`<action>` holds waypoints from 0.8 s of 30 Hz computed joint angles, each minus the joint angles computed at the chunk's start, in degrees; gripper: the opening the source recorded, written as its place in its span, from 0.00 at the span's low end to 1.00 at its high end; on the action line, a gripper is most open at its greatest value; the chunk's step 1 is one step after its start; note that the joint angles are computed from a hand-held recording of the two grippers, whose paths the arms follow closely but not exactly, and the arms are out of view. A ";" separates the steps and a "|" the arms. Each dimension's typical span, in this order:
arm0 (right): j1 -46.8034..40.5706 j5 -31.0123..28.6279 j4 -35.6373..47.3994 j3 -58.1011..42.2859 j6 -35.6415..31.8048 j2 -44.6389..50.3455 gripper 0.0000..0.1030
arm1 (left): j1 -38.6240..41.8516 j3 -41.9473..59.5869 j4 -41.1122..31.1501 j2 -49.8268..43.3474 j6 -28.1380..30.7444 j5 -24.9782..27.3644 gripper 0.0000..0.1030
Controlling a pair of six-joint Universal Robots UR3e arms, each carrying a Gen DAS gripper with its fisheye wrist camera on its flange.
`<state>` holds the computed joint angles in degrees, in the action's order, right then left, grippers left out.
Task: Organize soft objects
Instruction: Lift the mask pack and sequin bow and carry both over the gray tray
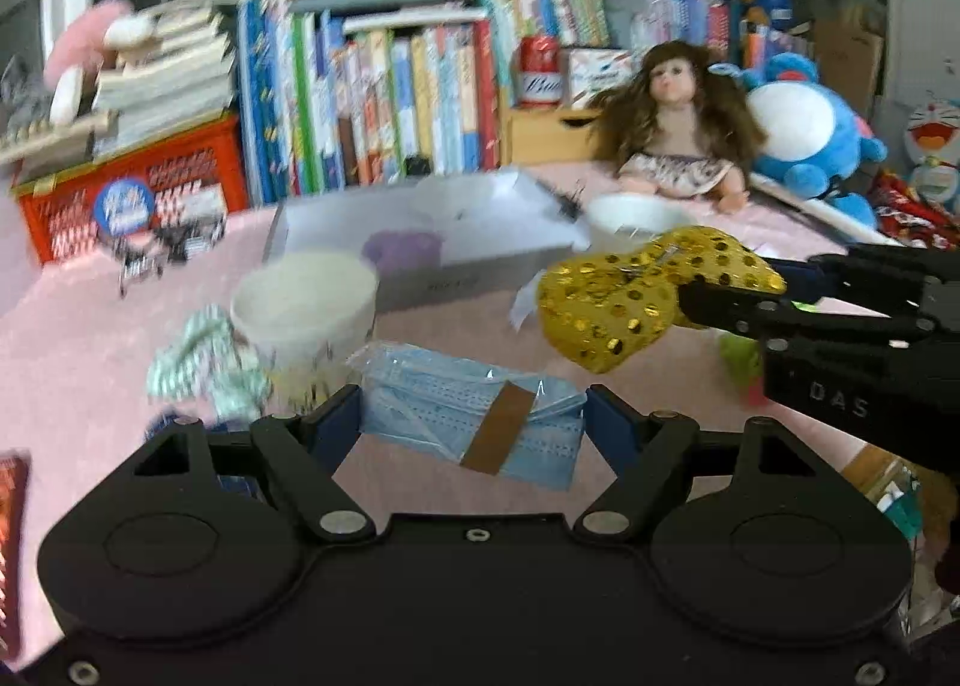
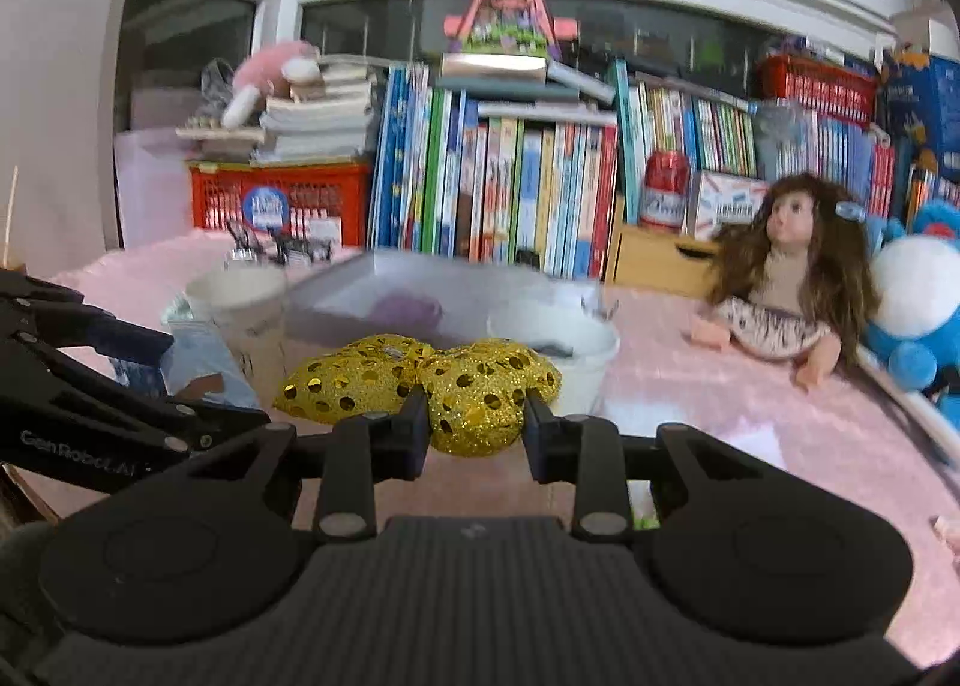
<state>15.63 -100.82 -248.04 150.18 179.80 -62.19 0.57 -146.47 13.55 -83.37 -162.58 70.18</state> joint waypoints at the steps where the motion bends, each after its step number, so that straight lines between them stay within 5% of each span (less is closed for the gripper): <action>1: -0.33 0.55 0.73 0.21 -0.11 -1.74 0.35 | -0.14 0.66 -1.97 2.22 0.59 -0.14 0.75; 11: -4.78 5.64 16.56 -4.61 -1.49 -18.08 0.35 | 3.35 16.00 -16.78 6.42 2.80 -3.54 0.75; 18: -14.68 14.08 34.62 -13.03 -0.99 -24.38 0.35 | 2.66 39.50 -29.26 -7.17 -0.61 -0.78 0.75; 24: -20.88 20.62 53.77 -26.22 -0.72 -22.85 0.35 | 1.51 65.41 -48.44 -23.10 -6.25 0.06 0.75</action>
<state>-5.25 -80.20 -194.27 123.96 179.08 -85.04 2.08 -81.06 -34.90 -106.47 -168.83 70.24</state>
